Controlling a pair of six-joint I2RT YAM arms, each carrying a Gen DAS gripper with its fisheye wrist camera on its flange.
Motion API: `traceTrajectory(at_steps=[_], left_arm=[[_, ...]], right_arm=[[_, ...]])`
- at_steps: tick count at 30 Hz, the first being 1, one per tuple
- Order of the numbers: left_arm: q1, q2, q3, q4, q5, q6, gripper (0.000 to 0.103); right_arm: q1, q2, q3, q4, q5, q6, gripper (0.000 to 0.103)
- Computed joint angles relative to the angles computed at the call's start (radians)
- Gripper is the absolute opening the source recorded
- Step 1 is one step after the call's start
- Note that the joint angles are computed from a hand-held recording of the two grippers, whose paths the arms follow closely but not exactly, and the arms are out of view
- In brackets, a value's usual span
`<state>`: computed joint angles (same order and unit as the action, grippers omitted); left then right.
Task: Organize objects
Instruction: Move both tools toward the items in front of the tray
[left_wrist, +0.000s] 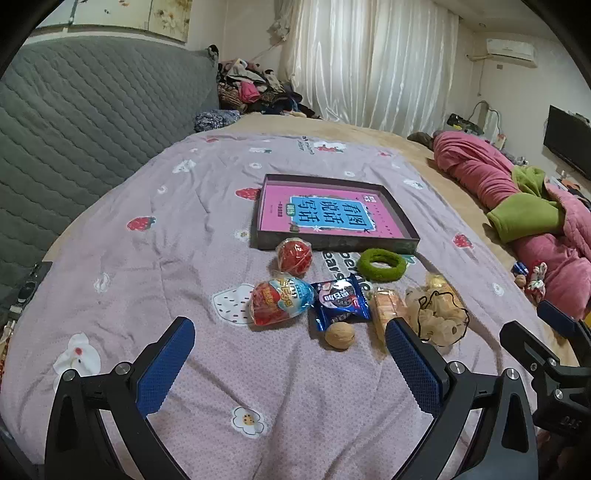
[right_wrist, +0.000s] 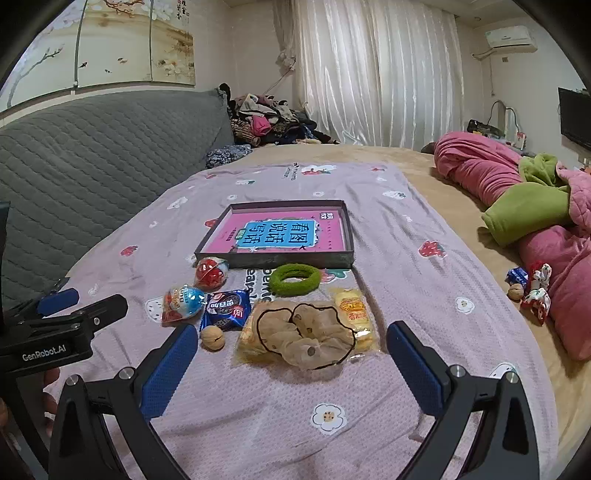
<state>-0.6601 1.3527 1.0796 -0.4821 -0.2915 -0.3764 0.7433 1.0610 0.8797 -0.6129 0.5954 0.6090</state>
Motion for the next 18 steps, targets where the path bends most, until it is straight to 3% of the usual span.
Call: traceTrajectory(at_steps=[18], left_arm=[[-0.005, -0.069, -0.045, -0.021, -0.013, 0.017, 0.103]], right_arm=[[0.049, 0.003, 0.017, -0.032, 0.009, -0.002, 0.103]])
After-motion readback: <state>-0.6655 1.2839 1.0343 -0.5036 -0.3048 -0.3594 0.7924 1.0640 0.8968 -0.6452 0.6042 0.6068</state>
